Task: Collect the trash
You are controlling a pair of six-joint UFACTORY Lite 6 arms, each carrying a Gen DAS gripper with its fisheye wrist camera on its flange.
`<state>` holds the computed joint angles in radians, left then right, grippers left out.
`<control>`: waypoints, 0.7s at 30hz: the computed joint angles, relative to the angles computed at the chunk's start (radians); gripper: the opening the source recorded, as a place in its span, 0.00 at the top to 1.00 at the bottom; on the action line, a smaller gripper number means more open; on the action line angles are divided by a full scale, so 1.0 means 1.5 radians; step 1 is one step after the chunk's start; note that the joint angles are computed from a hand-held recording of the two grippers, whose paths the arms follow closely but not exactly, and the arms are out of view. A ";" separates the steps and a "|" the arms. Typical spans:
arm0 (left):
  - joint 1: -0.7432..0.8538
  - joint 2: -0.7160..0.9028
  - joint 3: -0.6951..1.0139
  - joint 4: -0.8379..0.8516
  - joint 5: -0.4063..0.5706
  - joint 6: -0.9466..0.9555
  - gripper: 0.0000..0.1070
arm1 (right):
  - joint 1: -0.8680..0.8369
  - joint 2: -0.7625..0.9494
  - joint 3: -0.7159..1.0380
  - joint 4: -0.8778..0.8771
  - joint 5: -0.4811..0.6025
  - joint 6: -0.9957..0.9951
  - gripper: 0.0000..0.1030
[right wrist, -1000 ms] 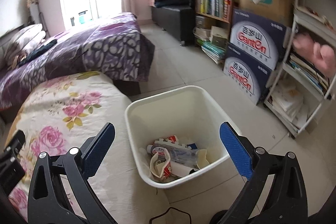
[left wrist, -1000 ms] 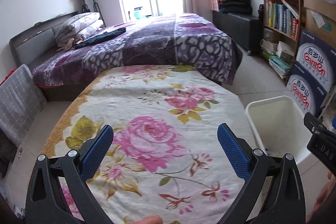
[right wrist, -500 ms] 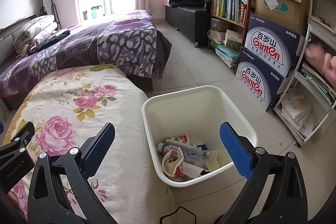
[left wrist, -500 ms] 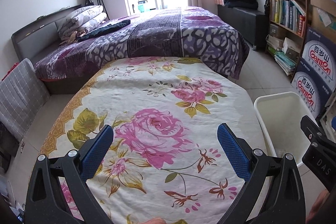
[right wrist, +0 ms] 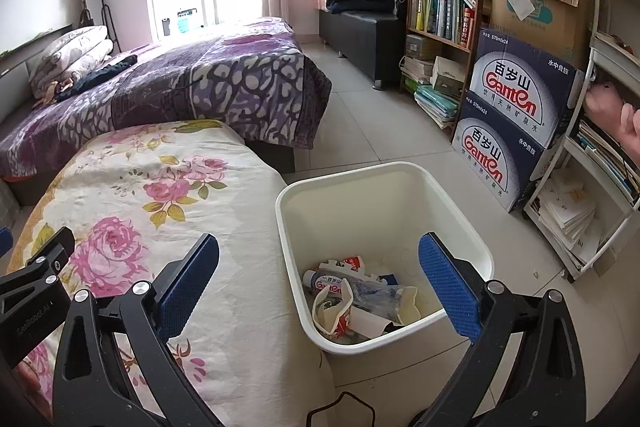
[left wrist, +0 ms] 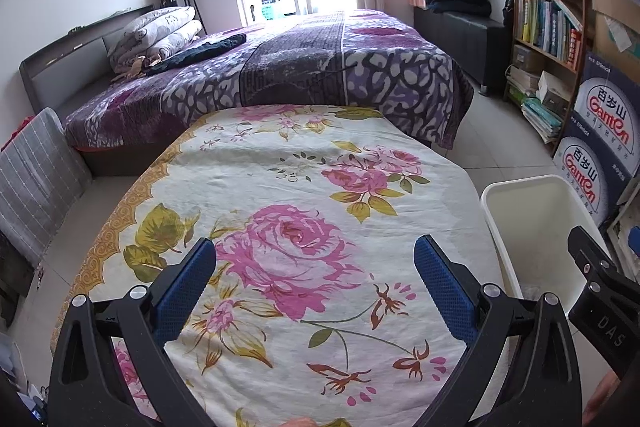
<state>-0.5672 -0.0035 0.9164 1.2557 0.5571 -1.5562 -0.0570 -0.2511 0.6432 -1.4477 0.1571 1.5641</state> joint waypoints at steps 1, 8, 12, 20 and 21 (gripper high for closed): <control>0.000 0.001 0.000 0.001 -0.001 -0.001 0.10 | -0.001 0.000 0.000 0.000 -0.001 -0.001 0.07; -0.006 0.006 0.005 -0.003 0.003 -0.002 0.10 | -0.003 0.001 0.002 0.007 -0.002 -0.008 0.07; -0.003 0.006 0.005 -0.005 0.000 0.001 0.10 | -0.005 0.001 -0.002 0.010 -0.002 -0.009 0.07; -0.003 0.009 0.008 -0.006 0.000 0.002 0.10 | -0.008 -0.001 -0.005 0.009 -0.005 -0.009 0.07; -0.004 0.011 0.008 -0.004 0.000 -0.001 0.10 | -0.008 0.001 -0.003 0.008 -0.005 -0.009 0.07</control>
<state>-0.5729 0.0129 0.9288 1.2493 0.5571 -1.5581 -0.0696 -0.2502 0.6388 -1.4356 0.1490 1.5508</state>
